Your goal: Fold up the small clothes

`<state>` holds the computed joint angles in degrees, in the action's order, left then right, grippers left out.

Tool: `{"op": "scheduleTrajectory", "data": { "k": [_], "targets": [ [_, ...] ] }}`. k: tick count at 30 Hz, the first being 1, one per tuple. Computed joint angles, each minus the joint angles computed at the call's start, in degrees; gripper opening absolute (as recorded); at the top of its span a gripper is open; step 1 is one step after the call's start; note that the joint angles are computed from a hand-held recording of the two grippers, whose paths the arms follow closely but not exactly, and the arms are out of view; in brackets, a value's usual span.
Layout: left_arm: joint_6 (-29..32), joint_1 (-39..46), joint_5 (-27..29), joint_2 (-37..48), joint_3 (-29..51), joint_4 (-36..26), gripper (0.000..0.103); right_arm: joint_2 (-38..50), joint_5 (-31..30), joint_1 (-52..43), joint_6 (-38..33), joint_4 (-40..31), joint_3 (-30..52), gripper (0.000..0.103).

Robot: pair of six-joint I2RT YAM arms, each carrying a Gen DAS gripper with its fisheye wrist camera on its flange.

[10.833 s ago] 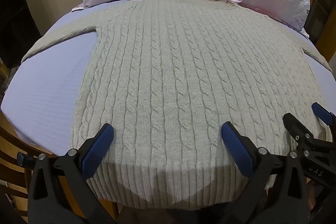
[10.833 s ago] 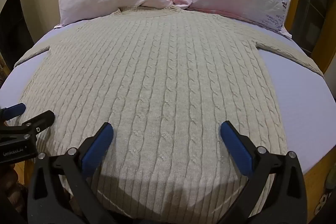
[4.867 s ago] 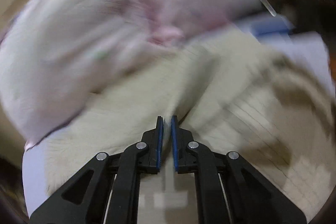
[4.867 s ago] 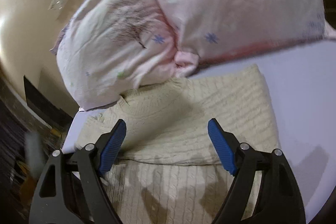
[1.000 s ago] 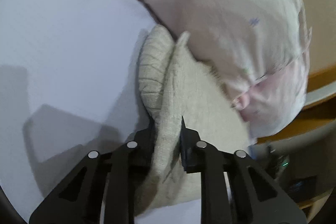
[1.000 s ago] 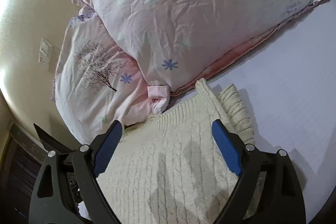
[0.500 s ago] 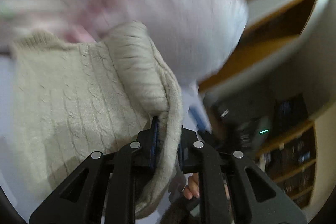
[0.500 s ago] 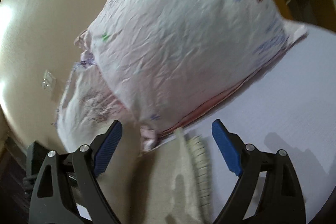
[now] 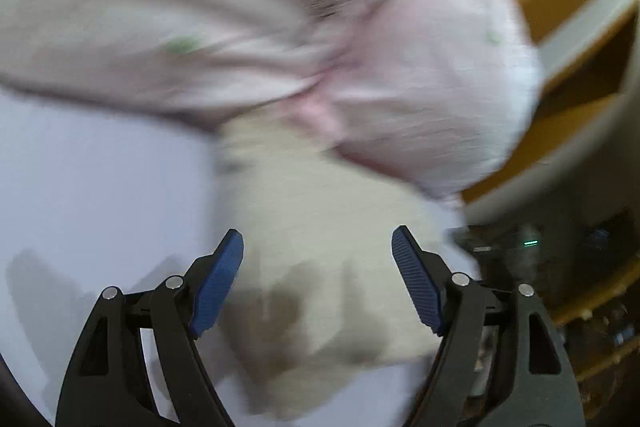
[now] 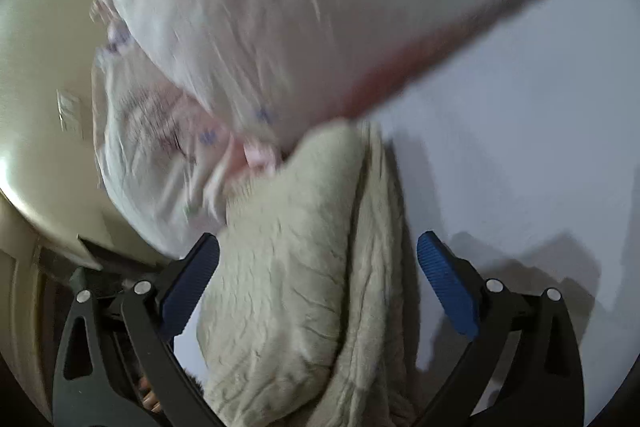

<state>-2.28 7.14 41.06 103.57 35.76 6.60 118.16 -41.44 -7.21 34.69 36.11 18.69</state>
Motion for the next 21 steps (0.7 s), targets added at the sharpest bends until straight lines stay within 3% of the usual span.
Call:
{"op": "scheduleTrajectory", "data": {
  "k": [2,6,8,9,10,11,12,14,15,17,18,19,21],
  "targets": [
    [1.3,0.4,-1.7,5.6,4.2,-3.4,0.077,2.5,-1.1,1.2,0.0,-0.5,1.4,0.098],
    [-0.8,-1.8,0.1,10.1,5.0,-1.1,0.077,2.0,2.2,4.5,0.0,0.4,1.1,0.094],
    [-1.9,-3.3,2.5,12.3,6.1,0.1,0.077,2.9,2.8,6.5,1.3,2.5,1.4,0.084],
    [-2.1,-3.9,3.8,13.8,6.9,0.4,0.077,3.8,3.1,7.5,2.1,4.2,1.5,0.07],
    [-2.3,-3.7,4.7,14.7,6.8,1.1,0.076,5.2,2.6,7.8,3.2,6.4,1.3,0.045],
    [-3.7,-4.4,3.6,14.0,5.6,3.5,0.074,7.6,0.4,7.5,4.8,9.0,1.6,0.043],
    [-3.4,-5.2,2.3,13.6,5.5,3.7,0.062,9.1,-0.8,7.0,6.2,11.8,1.3,0.039],
    [1.6,-2.8,4.8,11.5,4.9,0.2,0.046,9.9,-2.8,6.5,7.4,15.5,0.3,0.036],
    [6.7,-0.2,7.1,9.8,4.4,-4.4,0.041,11.2,-5.0,6.8,9.4,20.5,-0.6,0.035],
    [18.4,5.7,9.9,7.9,6.1,-15.0,0.04,14.1,-9.2,9.1,14.0,29.1,-0.7,0.034],
    [22.2,8.1,9.3,5.8,5.4,-16.8,0.04,15.4,-10.5,12.1,16.5,32.7,-0.1,0.034],
    [25.0,10.5,8.0,3.8,4.5,-17.1,0.041,15.7,-10.3,15.3,17.8,33.3,1.2,0.034],
    [28.4,14.4,3.8,3.1,4.4,-16.7,0.044,12.8,-5.9,23.0,15.8,23.9,5.6,0.039]
  ]
}}
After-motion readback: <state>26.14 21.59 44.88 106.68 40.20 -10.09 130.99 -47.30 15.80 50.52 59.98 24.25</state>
